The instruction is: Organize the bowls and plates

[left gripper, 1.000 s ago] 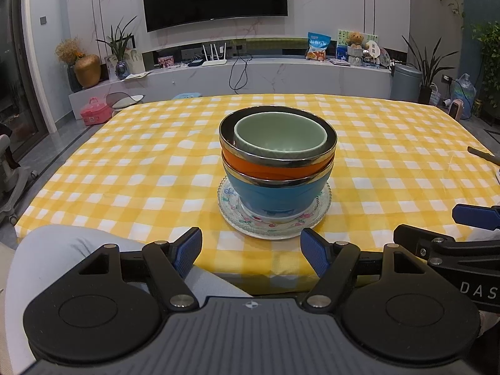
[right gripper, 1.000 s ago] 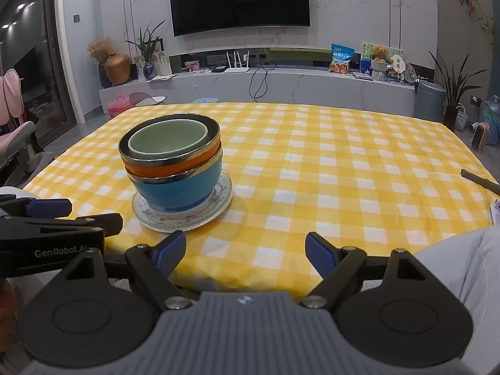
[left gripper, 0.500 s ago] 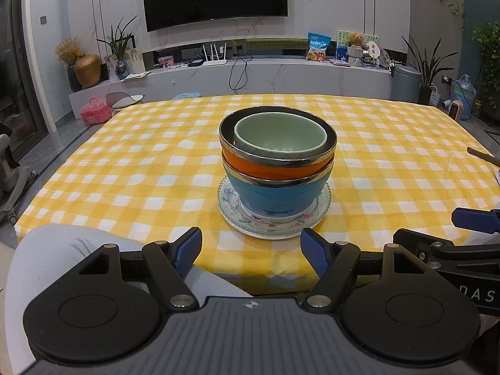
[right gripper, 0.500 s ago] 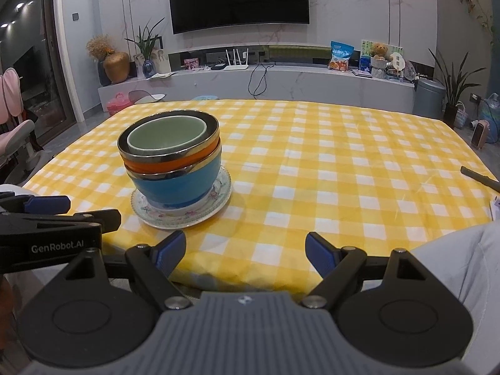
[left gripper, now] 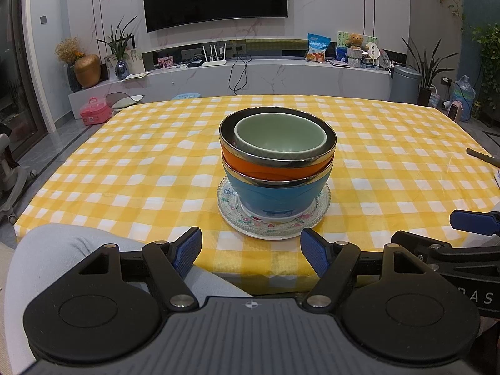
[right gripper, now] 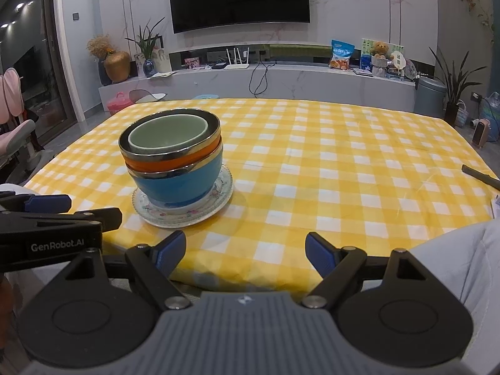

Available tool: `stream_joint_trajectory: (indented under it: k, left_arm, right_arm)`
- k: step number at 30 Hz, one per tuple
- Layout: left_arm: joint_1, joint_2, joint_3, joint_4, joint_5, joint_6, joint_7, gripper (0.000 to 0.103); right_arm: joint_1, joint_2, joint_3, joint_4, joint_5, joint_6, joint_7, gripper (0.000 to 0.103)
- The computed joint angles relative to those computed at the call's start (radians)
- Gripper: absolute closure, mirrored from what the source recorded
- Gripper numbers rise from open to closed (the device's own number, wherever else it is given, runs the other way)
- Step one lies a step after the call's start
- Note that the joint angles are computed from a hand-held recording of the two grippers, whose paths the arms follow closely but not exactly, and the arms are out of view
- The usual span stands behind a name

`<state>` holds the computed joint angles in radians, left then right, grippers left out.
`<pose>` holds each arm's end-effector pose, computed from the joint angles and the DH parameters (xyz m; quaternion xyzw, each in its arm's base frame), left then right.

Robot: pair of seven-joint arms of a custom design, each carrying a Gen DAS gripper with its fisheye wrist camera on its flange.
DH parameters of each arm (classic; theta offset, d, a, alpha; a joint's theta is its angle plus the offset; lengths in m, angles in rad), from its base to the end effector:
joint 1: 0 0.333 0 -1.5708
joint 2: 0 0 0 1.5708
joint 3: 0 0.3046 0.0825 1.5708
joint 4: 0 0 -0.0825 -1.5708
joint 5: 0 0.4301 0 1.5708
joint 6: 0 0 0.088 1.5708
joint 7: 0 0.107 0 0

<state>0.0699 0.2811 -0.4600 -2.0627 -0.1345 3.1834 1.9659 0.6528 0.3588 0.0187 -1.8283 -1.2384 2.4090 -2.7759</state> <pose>0.6264 -0.2275 0.3717 -0.4327 0.7963 -0.3484 0.2393 0.5479 0.4270 0.3263 -0.5041 0.7429 -0.3291 0.2928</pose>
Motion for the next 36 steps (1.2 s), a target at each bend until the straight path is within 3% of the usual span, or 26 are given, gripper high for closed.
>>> stream_joint_trajectory:
  k: [36]
  left_arm:
    - [0.01, 0.006, -0.012, 0.003, 0.001, 0.001, -0.003, 0.019]
  right_arm:
    - [0.002, 0.012, -0.007, 0.008, 0.001, 0.031, -0.019, 0.021]
